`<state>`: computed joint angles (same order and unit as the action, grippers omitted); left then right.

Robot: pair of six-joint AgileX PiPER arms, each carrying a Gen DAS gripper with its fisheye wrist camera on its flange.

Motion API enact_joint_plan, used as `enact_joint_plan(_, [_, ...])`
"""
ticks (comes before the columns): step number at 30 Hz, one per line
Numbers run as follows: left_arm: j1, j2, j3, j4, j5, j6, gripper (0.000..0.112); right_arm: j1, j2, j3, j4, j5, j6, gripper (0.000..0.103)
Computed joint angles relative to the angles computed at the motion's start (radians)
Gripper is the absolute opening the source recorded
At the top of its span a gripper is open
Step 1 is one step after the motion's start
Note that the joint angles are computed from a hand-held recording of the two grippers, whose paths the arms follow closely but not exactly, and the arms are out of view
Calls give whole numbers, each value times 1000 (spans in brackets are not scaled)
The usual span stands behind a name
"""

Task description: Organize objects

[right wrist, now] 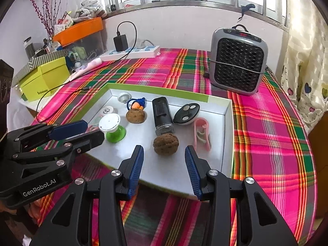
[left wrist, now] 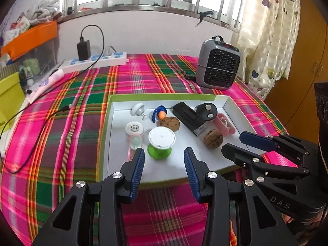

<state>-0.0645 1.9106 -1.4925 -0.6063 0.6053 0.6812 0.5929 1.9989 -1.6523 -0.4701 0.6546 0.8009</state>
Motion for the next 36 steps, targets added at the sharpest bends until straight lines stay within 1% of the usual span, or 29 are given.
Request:
enact_joint_plan(3, [-7, -52, 78, 24, -62, -8, 39, 19, -28, 42, -37, -10, 47, 43])
enact_joint_plan(6, [1, -87, 131, 4, -78, 4, 39, 45, -54, 80, -86, -8, 107, 43])
enact_joint_plan(11, [0, -148, 221, 48, -137, -35, 39, 89, -82, 127, -149, 11, 192, 43])
enact_joint_plan(15, [8, -177, 279, 30, -147, -14, 39, 119, -105, 176, -183, 16, 271, 43])
enact_joint_plan(18, [7, -189, 321, 53, -161, -32, 39, 137, -108, 195, -191, 31, 300, 43])
enact_joint_plan(26, [11, -228, 442, 12, -187, 16, 39, 172, -123, 264, -201, 51, 391, 43])
enact_joint_plan(28, [6, -245, 471, 13, -212, 19, 39, 180, -132, 288, -216, 54, 423, 46])
enact_joint_plan(29, [6, -250, 480, 0, -217, 31, 39, 184, -134, 296, -224, 61, 439, 52])
enact_joint_plan(30, [5, -257, 491, -16, -220, 49, 39, 187, -137, 305, -232, 62, 455, 53])
enact_joint_plan(34, [-8, -274, 517, 16, -250, 14, 39, 194, -145, 328, -238, 67, 488, 53])
enact_joint_plan(36, [-10, -280, 524, 23, -253, -6, 39, 209, -147, 335, -260, 83, 515, 53])
